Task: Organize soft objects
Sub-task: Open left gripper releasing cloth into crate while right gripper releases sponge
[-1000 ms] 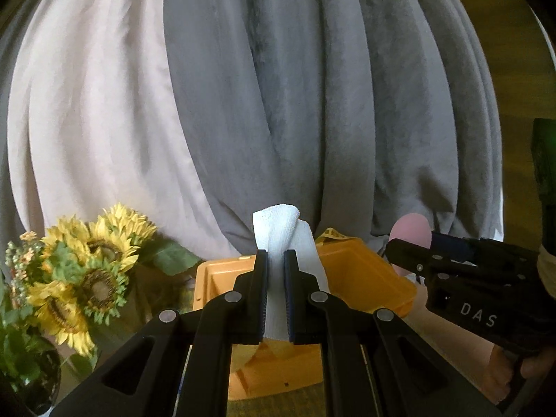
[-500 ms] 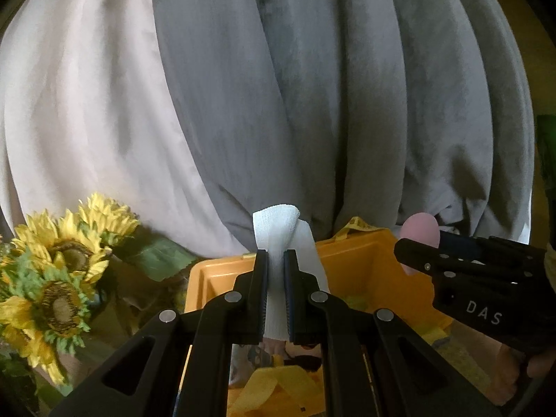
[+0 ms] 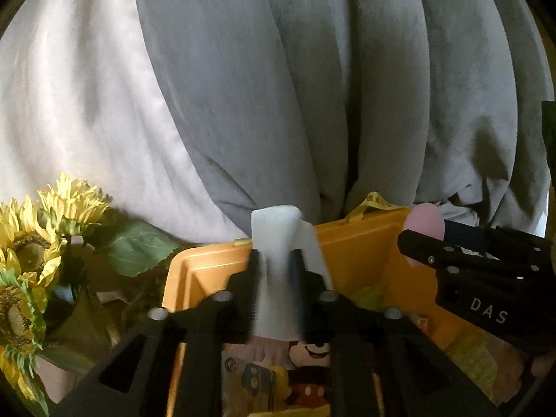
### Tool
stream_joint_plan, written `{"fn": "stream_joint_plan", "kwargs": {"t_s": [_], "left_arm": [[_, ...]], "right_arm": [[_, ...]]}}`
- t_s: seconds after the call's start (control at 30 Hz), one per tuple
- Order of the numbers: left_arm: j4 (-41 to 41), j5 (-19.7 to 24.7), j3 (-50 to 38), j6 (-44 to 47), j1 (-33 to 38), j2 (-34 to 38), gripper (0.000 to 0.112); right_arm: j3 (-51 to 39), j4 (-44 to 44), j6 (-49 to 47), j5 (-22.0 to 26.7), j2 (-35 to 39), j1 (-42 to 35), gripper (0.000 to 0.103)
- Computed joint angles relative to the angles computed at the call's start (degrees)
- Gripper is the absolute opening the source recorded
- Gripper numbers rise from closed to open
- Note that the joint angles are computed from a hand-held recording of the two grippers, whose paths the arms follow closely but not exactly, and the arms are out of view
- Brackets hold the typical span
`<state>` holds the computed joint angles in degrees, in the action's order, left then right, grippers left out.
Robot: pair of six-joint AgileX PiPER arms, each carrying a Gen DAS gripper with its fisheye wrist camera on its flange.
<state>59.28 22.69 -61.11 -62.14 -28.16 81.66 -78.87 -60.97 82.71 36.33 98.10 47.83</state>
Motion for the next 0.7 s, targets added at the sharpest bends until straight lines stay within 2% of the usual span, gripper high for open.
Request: {"fn": "stream_joint_plan", "kwargs": {"t_s": [0.07, 0.1, 0.27, 0.53, 0.6, 0.67, 0.7], "left_arm": [[0.04, -0.52, -0.10, -0.18, 0.47, 0.18, 0.048], [0.38, -0.52, -0.07, -0.61, 0.51, 0.19, 0.050], [0.99, 0.51, 0.08, -1.68, 0.18, -0.30, 0.057], [5.95, 6.50, 2.46, -6.98, -3.63, -4.67, 0.057], [6.66, 7.46, 3.38, -7.36, -4.51, -6.21, 0.054], [5.85, 7.67, 4.04, -6.36, -4.88, -7.67, 0.041], [5.35, 7.85, 4.26, -5.87, -5.02, -8.25, 0.039]], "right_arm": [[-0.58, 1.44, -1.19, -0.43, 0.49, -0.59, 0.056], [-0.66, 1.21, -0.71, -0.25, 0.64, -0.60, 0.062], [-0.68, -0.01, 0.55, 1.33, 0.84, 0.03, 0.062], [0.77, -1.94, 2.56, 3.67, -1.20, 2.42, 0.062], [1.11, -2.56, 2.86, 4.27, -1.77, 3.25, 0.062], [1.21, -2.44, 2.68, 4.68, -2.28, 4.01, 0.062], [1.49, -2.83, 3.23, 4.83, -2.64, 4.48, 0.061]]}}
